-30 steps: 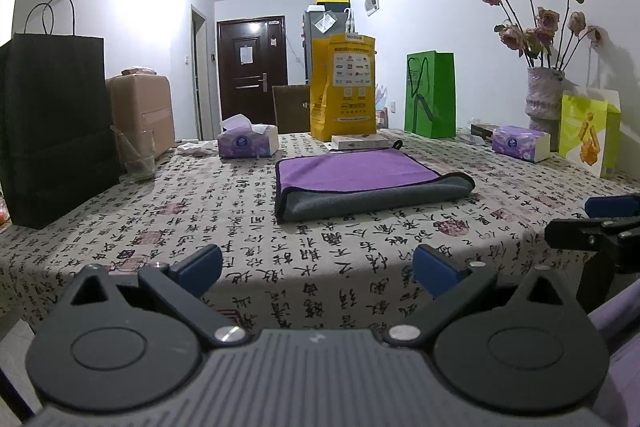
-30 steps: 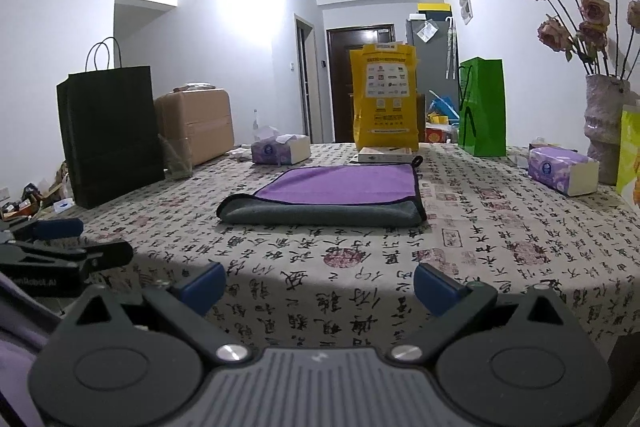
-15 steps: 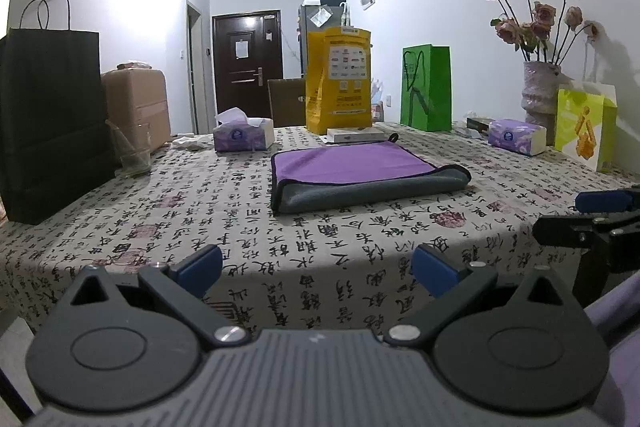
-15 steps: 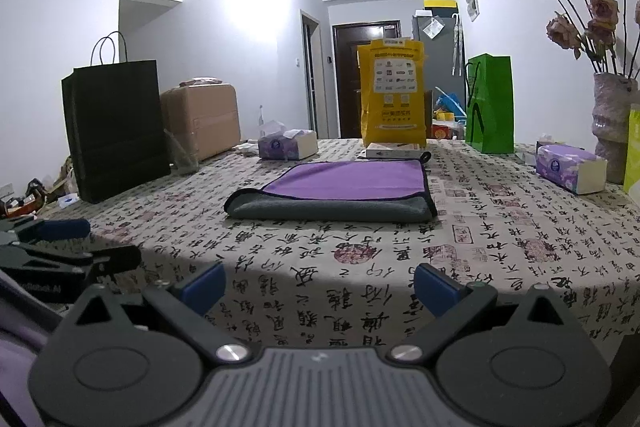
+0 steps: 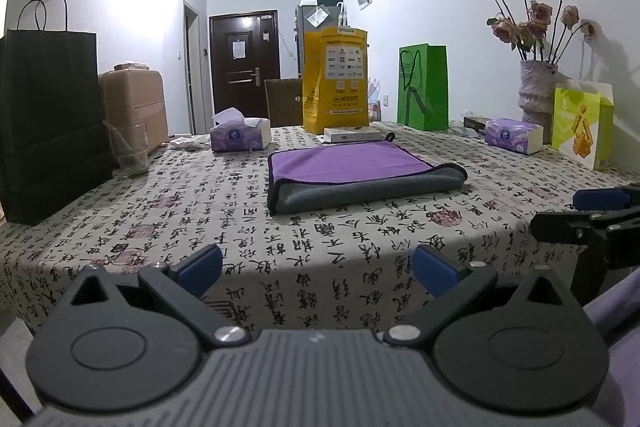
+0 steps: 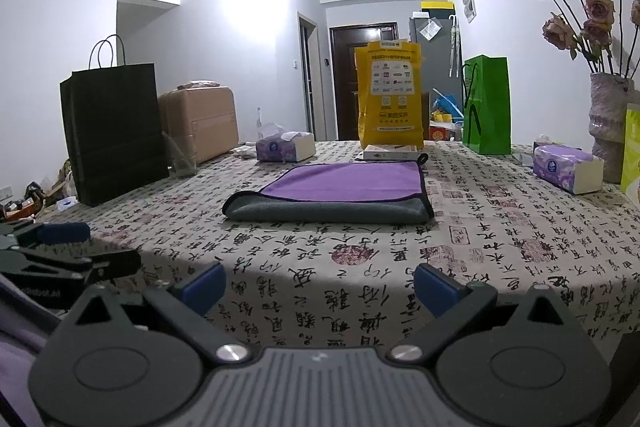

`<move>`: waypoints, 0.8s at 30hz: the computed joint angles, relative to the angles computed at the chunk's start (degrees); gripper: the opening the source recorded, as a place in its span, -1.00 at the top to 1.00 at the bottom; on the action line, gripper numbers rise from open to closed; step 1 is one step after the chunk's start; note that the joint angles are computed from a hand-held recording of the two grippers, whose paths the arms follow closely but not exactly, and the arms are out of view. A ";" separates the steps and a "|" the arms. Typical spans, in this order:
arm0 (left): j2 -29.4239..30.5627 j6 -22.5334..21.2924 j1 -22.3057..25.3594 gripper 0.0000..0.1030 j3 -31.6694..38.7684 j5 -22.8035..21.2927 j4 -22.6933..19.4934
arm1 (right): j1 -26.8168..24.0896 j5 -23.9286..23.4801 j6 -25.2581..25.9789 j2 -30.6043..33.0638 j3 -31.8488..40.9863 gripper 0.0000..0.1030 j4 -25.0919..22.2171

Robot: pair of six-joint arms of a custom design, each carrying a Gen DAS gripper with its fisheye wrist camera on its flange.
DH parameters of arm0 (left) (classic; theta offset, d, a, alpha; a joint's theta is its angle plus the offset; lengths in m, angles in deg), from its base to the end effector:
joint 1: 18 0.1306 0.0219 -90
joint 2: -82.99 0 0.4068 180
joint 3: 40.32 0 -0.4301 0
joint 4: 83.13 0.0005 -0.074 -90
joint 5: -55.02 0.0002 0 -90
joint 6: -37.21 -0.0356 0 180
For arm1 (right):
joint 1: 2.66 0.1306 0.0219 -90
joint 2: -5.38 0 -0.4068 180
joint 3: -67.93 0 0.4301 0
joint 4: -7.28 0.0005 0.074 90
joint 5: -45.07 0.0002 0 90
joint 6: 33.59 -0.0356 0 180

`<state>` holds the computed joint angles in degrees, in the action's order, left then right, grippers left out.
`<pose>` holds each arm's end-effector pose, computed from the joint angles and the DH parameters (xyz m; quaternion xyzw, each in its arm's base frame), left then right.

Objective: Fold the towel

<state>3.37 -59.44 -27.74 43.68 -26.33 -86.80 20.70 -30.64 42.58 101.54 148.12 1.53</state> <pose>0.6006 -0.1090 0.3718 0.1593 0.8026 -0.0772 0.5697 0.5359 0.2214 0.3764 0.0013 0.8242 0.0800 0.5606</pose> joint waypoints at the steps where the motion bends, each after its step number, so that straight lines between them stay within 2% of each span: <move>1: -0.01 0.04 -0.01 -1.00 -0.03 -0.03 0.01 | 0.01 -0.04 0.05 -0.04 -0.08 -0.96 0.12; 11: 0.24 0.09 -0.01 -1.00 0.33 0.40 -0.96 | 0.08 0.15 -0.34 0.15 -0.18 -0.95 0.27; 24: 3.42 -0.27 -0.84 -1.00 4.02 -0.95 -5.77 | -0.52 1.18 -2.74 1.64 -0.03 -0.95 1.87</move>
